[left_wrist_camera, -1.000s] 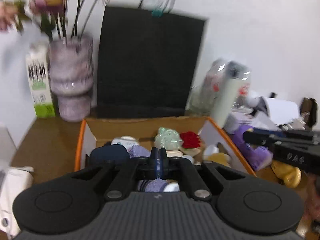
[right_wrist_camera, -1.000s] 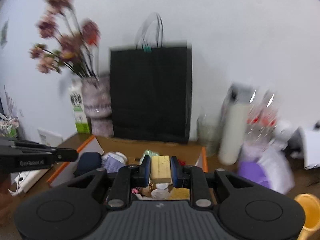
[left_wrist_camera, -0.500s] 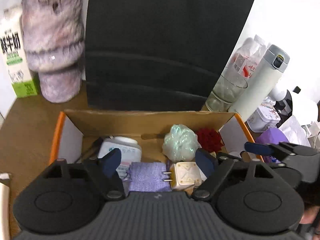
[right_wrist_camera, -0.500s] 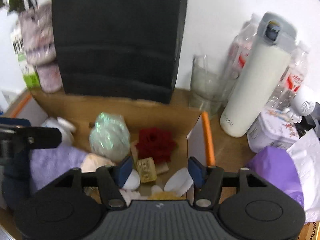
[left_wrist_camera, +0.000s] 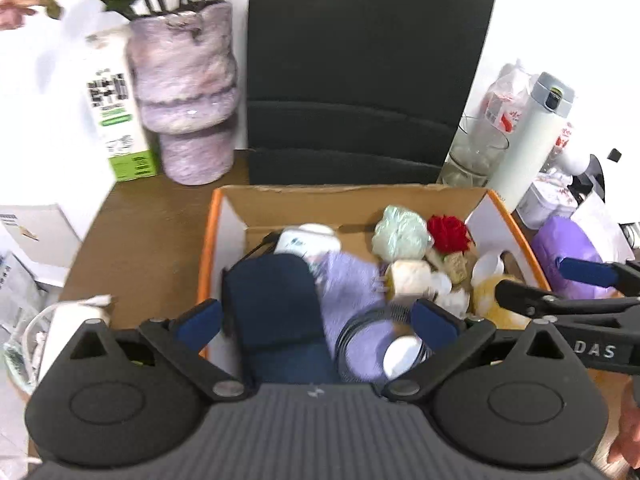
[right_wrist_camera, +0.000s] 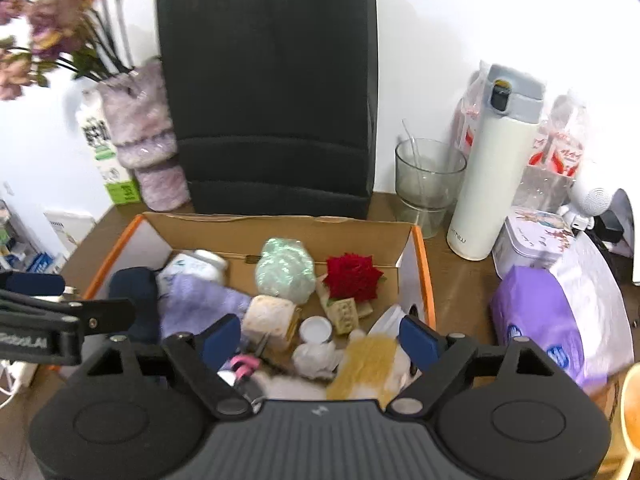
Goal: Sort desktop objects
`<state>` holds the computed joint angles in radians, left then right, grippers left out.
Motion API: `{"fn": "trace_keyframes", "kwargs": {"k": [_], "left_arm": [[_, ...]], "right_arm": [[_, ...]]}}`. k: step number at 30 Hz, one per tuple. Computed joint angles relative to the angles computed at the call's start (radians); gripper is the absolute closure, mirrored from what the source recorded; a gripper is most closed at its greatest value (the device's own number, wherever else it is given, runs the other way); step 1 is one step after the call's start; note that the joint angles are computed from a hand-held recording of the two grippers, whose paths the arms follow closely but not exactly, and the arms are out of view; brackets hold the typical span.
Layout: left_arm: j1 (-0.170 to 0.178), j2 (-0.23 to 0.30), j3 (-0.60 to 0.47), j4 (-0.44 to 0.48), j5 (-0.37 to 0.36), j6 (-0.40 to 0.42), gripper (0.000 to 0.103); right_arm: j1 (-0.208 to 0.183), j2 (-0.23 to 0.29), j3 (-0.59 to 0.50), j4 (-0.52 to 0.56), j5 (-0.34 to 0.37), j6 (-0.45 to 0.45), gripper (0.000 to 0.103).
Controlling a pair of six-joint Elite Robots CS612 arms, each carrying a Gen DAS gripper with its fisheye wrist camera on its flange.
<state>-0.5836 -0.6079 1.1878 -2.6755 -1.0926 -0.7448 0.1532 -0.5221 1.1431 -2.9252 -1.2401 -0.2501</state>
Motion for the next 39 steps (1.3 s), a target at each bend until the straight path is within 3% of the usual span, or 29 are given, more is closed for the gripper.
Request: {"fn": "trace_keyframes", "kwargs": {"k": [3, 9, 15, 19, 22, 25, 35, 39], "left_arm": [[-0.028, -0.031, 0.066, -0.022, 0.082, -0.03, 0.0], [-0.092, -0.076, 0.221, -0.186, 0.17, -0.035, 0.0], [-0.166, -0.088, 0.357, -0.322, 0.264, 0.0, 0.0], [-0.21, -0.089, 0.436, -0.408, 0.29, -0.037, 0.0], [-0.237, -0.096, 0.476, -0.404, 0.315, -0.076, 0.0], [-0.26, -0.105, 0.495, -0.328, 0.367, -0.137, 0.0], [-0.271, -0.11, 0.537, -0.438, 0.237, -0.108, 0.0], [-0.274, -0.099, 0.532, -0.448, 0.252, -0.116, 0.0]], "right_arm": [[-0.004, -0.034, 0.096, -0.11, 0.013, -0.002, 0.016], [-0.025, -0.09, 0.301, -0.393, 0.05, 0.046, 0.013], [-0.052, -0.123, 0.478, -0.576, 0.081, 0.061, 0.012], [-0.063, -0.13, 0.562, -0.637, 0.068, 0.078, 0.012], [-0.07, -0.134, 0.616, -0.671, 0.073, 0.068, 0.012], [-0.079, -0.138, 0.662, -0.711, 0.074, 0.017, 0.012], [-0.089, -0.151, 0.74, -0.755, 0.076, -0.044, 0.012], [-0.09, -0.148, 0.739, -0.759, 0.07, -0.023, 0.012]]}}
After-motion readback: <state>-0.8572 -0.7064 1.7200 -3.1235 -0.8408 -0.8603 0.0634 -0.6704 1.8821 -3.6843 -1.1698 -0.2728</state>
